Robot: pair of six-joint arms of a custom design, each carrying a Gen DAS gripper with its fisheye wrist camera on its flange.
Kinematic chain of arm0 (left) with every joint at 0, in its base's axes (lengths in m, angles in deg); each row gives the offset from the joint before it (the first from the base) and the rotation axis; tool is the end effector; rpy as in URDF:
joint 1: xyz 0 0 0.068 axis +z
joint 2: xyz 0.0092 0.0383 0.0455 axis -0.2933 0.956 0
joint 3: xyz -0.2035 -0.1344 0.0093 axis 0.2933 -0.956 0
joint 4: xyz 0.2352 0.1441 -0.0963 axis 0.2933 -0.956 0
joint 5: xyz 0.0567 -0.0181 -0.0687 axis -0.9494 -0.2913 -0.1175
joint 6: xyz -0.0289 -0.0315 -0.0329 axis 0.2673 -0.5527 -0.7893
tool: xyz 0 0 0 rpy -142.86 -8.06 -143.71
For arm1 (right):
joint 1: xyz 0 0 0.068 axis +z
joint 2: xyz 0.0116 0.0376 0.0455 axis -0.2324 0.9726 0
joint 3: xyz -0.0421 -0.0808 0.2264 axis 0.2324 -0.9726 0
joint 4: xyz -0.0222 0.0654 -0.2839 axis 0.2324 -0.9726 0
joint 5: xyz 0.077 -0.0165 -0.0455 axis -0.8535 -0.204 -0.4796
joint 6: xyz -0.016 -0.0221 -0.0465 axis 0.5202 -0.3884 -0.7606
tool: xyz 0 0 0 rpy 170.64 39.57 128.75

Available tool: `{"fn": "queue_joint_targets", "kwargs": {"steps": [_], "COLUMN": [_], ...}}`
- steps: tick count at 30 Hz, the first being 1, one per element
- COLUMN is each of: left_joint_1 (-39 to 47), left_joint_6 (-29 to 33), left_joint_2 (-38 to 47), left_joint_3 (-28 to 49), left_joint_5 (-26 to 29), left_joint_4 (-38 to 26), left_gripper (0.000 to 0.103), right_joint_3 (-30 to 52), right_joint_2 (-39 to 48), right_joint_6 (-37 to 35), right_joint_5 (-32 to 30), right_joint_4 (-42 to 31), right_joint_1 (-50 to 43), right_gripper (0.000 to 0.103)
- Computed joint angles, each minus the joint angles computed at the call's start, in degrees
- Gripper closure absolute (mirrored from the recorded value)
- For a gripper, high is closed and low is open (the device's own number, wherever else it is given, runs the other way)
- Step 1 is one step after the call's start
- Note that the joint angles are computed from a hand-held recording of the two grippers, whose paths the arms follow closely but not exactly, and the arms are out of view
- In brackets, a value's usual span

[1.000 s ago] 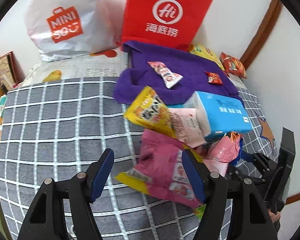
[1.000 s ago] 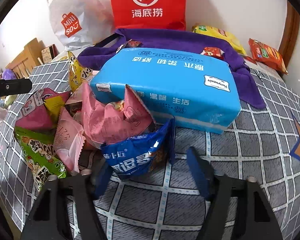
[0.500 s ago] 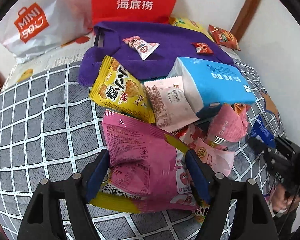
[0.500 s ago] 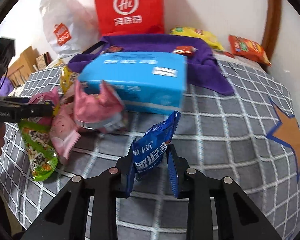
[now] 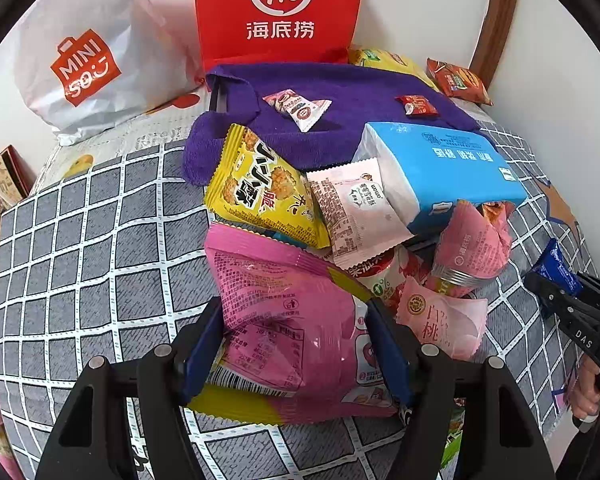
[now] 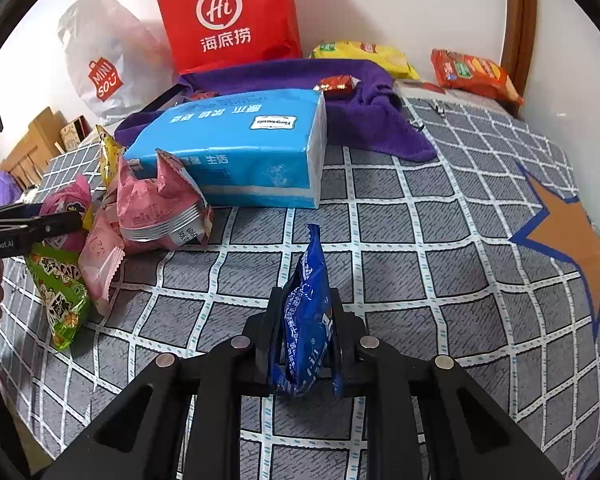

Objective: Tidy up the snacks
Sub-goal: 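Grasp the blue bag with the right tool while the left tool grasps the pink bag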

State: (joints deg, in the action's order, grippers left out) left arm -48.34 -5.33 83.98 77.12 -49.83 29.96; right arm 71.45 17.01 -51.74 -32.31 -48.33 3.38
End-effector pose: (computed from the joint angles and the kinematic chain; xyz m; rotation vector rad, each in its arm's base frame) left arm 0.2711 -0.1558 0.1253 -0.0363 2.5844 -0.1054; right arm 0.3049 0.0936 0.0872 -0.3496 2.5193 0.1812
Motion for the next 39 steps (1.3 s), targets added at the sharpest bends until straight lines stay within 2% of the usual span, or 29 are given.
{"fn": "queue_joint_targets", "kwargs": {"steps": [6, 9, 11, 16, 22, 27, 28, 32, 34, 39], "left_joint_1": [0.4, 0.3, -0.3, -3.1, -4.6, -1.9, -1.4, -2.4, -1.9, -0.7], "left_joint_6": [-0.7, -1.6, -2.0, -2.5, -3.0, -5.5, -6.4, -6.4, -6.5, -7.7], "left_joint_2": [-2.8, -4.4, -5.1, -5.2, -4.9, -3.6, -2.5, -2.1, -3.2, -7.2], "left_joint_3": [-4.9, -8.2, -10.6, -13.2, -13.8, -13.9, -13.3, -13.0, -14.3, -16.9], "left_joint_5": [0.4, 0.2, -1.4, -6.3, -8.9, -3.5, -2.3, -3.9, -3.2, -0.3], "left_joint_4": [5.9, 10.1, 13.8, 18.6, 19.5, 19.9, 19.3, 19.2, 20.4, 20.1], "left_gripper": [0.034, 0.034, 0.034, 0.034, 0.032, 0.027, 0.029, 0.033, 0.037, 0.039], "right_joint_3": [-2.7, -2.9, -2.6, -2.2, -2.0, -1.9, -1.9, -2.1, -2.2, -2.4], "right_joint_2": [0.4, 0.4, 0.6, 1.0, 1.1, 1.1, 1.1, 1.2, 1.1, 0.7], "right_joint_6": [-0.2, -0.5, -0.4, -1.2, -1.5, -0.9, -1.0, -1.5, -1.4, -1.3], "right_joint_5": [3.4, 3.3, 2.6, 3.9, 2.8, 2.4, 2.6, 3.9, 4.0, 3.3], "right_joint_4": [5.7, 5.9, 5.8, 5.6, 5.4, 5.3, 5.3, 5.7, 5.8, 5.8], "right_joint_1": [0.8, 0.8, 0.4, 1.1, 0.6, 0.5, 0.6, 1.4, 1.4, 1.0], "right_gripper": [0.083, 0.083, 0.083, 0.083, 0.081, 0.081, 0.081, 0.081, 0.081, 0.082]}}
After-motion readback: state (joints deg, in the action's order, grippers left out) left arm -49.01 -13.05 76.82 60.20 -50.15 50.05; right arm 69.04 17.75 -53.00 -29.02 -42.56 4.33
